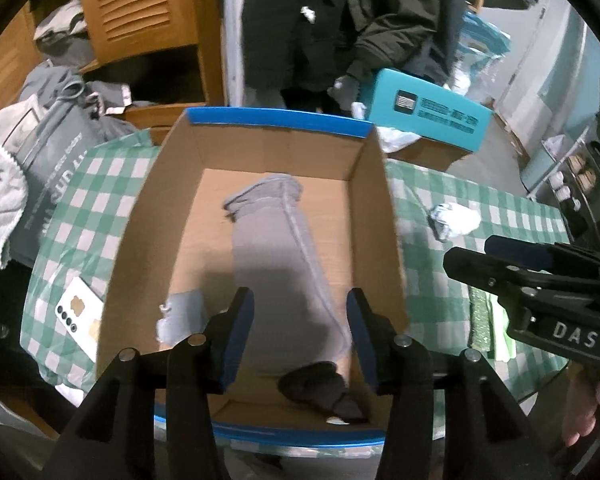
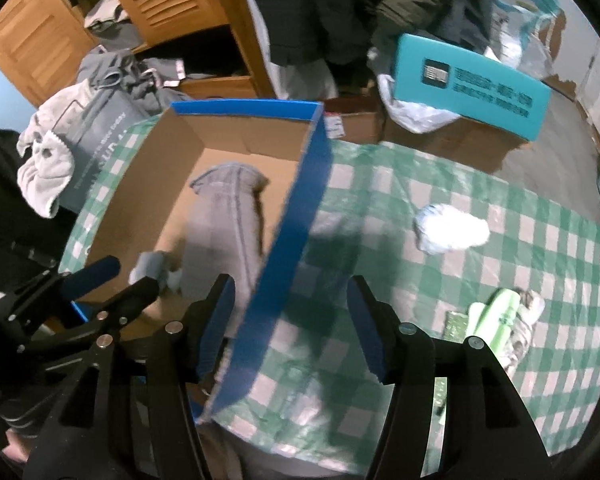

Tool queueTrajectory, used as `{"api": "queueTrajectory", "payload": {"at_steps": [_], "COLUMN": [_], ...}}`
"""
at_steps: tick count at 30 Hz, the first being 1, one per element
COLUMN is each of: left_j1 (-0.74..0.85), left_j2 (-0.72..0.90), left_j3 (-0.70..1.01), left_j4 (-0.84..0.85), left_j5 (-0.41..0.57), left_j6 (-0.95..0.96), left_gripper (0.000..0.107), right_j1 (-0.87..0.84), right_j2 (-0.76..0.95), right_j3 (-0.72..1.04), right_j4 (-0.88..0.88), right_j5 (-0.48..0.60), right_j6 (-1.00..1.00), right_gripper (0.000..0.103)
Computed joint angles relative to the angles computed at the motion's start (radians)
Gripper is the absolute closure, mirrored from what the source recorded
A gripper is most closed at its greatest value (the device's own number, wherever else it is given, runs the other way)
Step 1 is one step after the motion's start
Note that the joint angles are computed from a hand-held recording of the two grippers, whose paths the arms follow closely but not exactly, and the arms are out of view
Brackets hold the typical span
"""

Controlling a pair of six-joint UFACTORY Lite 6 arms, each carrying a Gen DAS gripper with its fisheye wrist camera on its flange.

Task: Organize soft objects
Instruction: 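Move both tools back over the green cloth and plastic bag bundle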

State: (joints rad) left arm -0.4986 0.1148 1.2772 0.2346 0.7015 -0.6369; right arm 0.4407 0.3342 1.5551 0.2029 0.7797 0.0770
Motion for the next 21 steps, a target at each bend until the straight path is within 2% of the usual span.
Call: {"api": "queueTrajectory", "payload": {"at_steps": [21], "left_j1": [-0.213], "left_j2": [0.269], "left_j3": [0.314], "left_j4": [-0.002], "left_j5": [0.087], "left_j6": [-0.027], "left_gripper": [0.058], "right_j1": [-0.327], "right_j2": [-0.244], "right_j3": [-0.341], "right_j4": [0.104], "right_j5": [-0.041], "right_j6": [-0.218], "right_gripper": [0.044]}}
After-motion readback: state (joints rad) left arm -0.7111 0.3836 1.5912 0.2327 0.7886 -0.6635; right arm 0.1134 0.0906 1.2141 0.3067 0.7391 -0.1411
